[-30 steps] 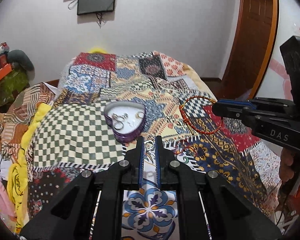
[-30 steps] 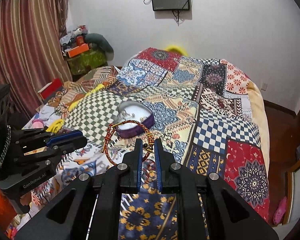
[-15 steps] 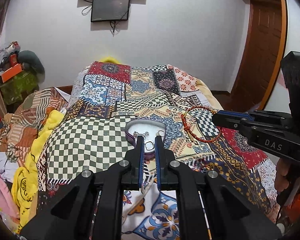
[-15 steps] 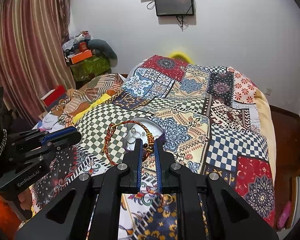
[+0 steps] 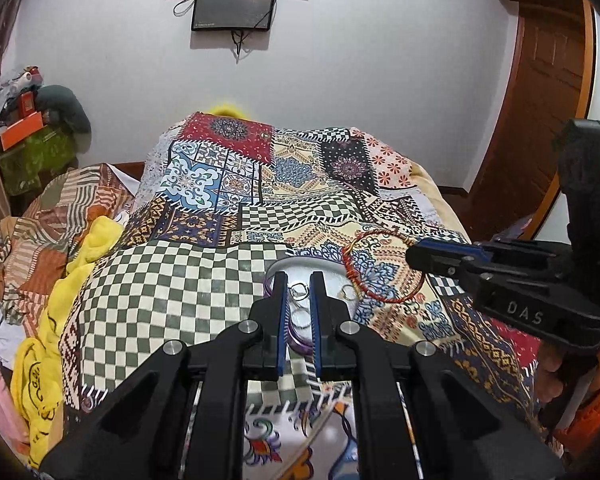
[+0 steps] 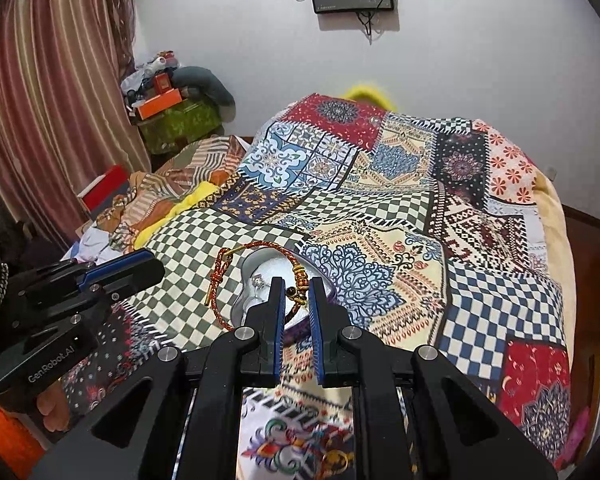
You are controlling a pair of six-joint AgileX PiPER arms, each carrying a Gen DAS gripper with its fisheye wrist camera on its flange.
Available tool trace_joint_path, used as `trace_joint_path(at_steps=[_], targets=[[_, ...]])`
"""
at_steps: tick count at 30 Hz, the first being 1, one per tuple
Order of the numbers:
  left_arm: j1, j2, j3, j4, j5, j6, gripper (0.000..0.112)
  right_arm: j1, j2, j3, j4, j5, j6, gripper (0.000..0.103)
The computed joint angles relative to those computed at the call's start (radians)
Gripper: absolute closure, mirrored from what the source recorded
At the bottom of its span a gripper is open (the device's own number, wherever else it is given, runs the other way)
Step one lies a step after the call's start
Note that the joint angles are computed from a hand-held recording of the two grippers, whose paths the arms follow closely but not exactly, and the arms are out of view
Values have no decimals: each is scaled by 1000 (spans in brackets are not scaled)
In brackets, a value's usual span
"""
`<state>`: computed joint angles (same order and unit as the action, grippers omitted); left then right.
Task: Organize jewelry
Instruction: 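Carry the red bracelet over the purple heart tin and open the right tool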
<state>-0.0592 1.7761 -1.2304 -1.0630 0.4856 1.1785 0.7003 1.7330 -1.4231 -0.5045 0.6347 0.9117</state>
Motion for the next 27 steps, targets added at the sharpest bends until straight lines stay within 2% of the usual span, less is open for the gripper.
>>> trace_joint_path(at_steps=[5, 15, 20, 27], targets=[[-8, 74, -90, 51, 19, -68, 104, -46, 51, -47, 93, -3, -115, 93], [-35, 207, -251, 179, 72, -212, 104, -102, 167, -166, 290, 47, -353, 93], [-62, 268, -324, 270, 86, -288, 104, -110, 217, -219, 306, 90, -390, 93], [-83, 339, -402, 352, 116, -370, 104, -133, 241, -239, 351, 98, -441, 93]])
